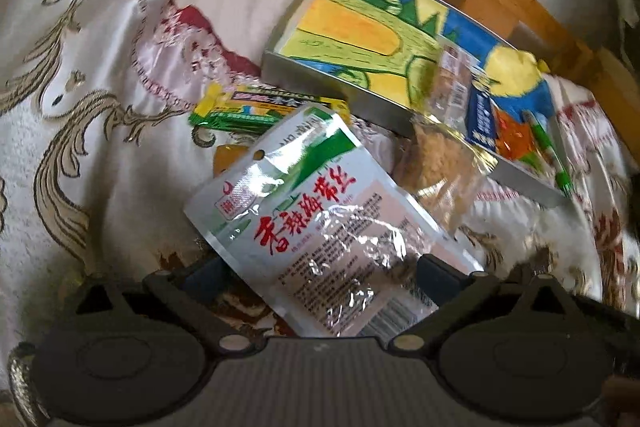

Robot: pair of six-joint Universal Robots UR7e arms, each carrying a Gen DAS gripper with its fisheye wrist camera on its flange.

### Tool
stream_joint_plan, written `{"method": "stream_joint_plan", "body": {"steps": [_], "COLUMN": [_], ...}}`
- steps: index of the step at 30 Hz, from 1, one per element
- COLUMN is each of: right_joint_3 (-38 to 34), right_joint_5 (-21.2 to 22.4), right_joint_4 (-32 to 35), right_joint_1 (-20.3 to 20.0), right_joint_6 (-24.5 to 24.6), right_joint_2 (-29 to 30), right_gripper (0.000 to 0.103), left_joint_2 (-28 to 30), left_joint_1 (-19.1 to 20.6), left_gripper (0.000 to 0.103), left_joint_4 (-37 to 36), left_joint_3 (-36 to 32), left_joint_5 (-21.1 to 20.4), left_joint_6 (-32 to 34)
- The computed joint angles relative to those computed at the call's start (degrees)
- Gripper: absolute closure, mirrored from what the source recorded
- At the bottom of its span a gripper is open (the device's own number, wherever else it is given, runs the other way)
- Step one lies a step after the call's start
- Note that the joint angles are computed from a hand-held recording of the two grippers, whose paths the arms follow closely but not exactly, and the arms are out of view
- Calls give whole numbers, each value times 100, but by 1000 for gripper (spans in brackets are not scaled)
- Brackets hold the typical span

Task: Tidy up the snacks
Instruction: 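Lift the seaweed bag with the left tool while the right tool grasps the dark strip snack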

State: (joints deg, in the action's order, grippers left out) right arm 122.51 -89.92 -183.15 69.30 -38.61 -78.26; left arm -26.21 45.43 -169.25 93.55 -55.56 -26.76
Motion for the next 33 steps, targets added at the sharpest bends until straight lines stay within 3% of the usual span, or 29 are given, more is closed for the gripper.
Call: {"method": "stream_joint_plan", "body": {"steps": [6, 11, 15, 17, 20, 22, 24, 29, 33], "right_joint_3": [63, 20, -4, -8, -11, -9, -5, -11, 3], "right_joint_5": [37, 52, 60, 49, 37, 41, 35, 20, 5], "right_joint_4": [-141, -171, -206, -201, -194, -196, -205, -183, -181], "right_joint_1": [21, 6, -23, -26, -23, -22, -19, -12, -7], "right_joint_6": [-177, -25, 163, 212, 219, 216, 202, 212, 185], "right_joint_2": [-3, -30, -78, -95, -99, -99, -96, -97, -103], "right_gripper": [79, 80, 81, 82, 82, 82, 82, 82, 82], "left_joint_2": [-64, 66, 223, 256, 161, 52, -25, -117, -169], "left_joint_1": [-239, -671, -872, -893, -780, -677, -625, -574, -490], "left_gripper": [0, 0, 0, 0, 1, 2, 8, 29, 41], "left_joint_4": [258, -271, -213, -103, 105, -506, -1206, -1693, -2212], "left_joint_3": [103, 494, 485, 447, 355, 534, 758, 885, 941], "left_joint_5": [359, 1120, 1428, 1429, 1146, 841, 689, 641, 338], "left_joint_6": [-401, 662, 1242, 1388, 956, 638, 439, 324, 261]}}
